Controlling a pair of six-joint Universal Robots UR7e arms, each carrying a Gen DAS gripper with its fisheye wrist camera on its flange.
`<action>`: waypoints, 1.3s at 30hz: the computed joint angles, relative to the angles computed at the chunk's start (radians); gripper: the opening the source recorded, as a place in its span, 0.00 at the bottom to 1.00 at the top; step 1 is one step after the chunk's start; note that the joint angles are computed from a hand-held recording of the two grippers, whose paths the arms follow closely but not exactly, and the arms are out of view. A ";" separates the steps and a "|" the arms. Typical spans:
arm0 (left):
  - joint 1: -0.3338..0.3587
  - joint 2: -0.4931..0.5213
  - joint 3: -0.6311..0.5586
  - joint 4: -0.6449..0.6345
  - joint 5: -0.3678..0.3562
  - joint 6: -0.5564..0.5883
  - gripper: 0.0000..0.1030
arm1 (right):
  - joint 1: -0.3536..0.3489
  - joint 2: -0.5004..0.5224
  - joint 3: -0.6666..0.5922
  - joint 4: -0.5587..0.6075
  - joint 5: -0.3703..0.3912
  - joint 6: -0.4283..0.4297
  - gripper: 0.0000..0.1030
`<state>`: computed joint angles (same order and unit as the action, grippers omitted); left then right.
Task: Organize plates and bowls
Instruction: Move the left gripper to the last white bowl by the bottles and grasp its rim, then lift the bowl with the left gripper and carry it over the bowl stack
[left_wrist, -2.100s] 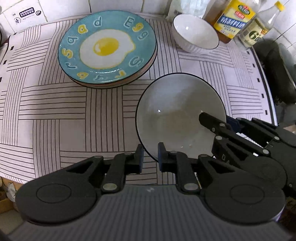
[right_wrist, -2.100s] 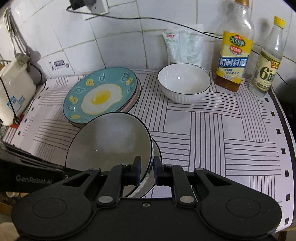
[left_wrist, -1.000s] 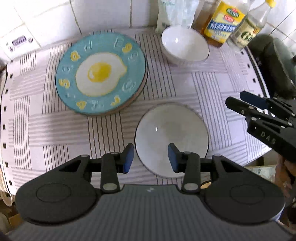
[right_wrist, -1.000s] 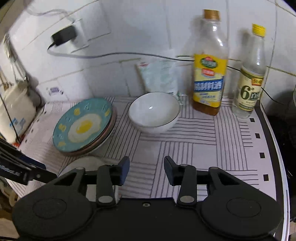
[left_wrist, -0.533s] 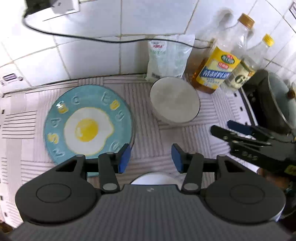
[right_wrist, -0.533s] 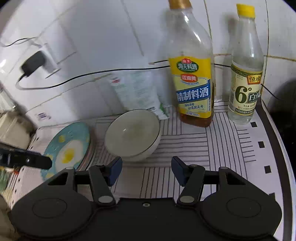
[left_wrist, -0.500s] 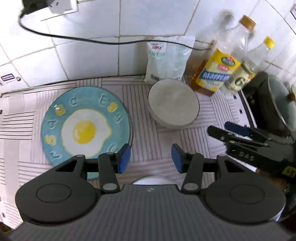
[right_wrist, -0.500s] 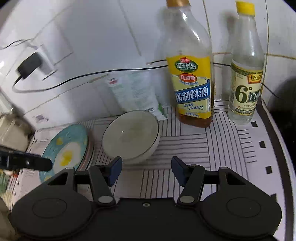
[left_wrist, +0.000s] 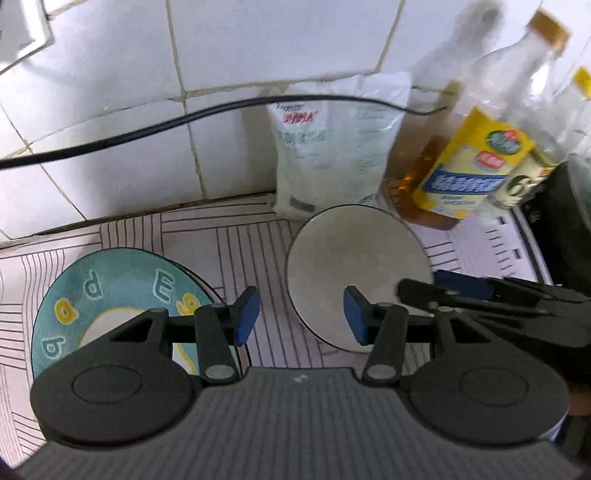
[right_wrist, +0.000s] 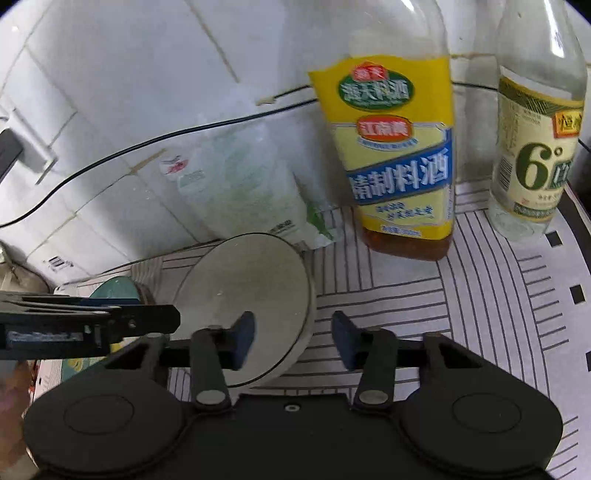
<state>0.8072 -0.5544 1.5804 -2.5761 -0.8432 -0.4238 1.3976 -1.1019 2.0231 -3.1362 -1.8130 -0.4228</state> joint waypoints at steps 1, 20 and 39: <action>0.002 0.006 -0.010 0.025 0.006 -0.012 0.52 | -0.005 -0.001 -0.001 0.003 0.004 0.019 0.48; -0.007 0.011 0.036 -0.004 -0.035 -0.078 0.12 | -0.051 -0.019 0.018 0.023 0.031 0.136 0.06; -0.128 -0.134 0.185 0.042 -0.019 -0.161 0.11 | 0.059 -0.162 0.173 -0.029 -0.051 0.152 0.09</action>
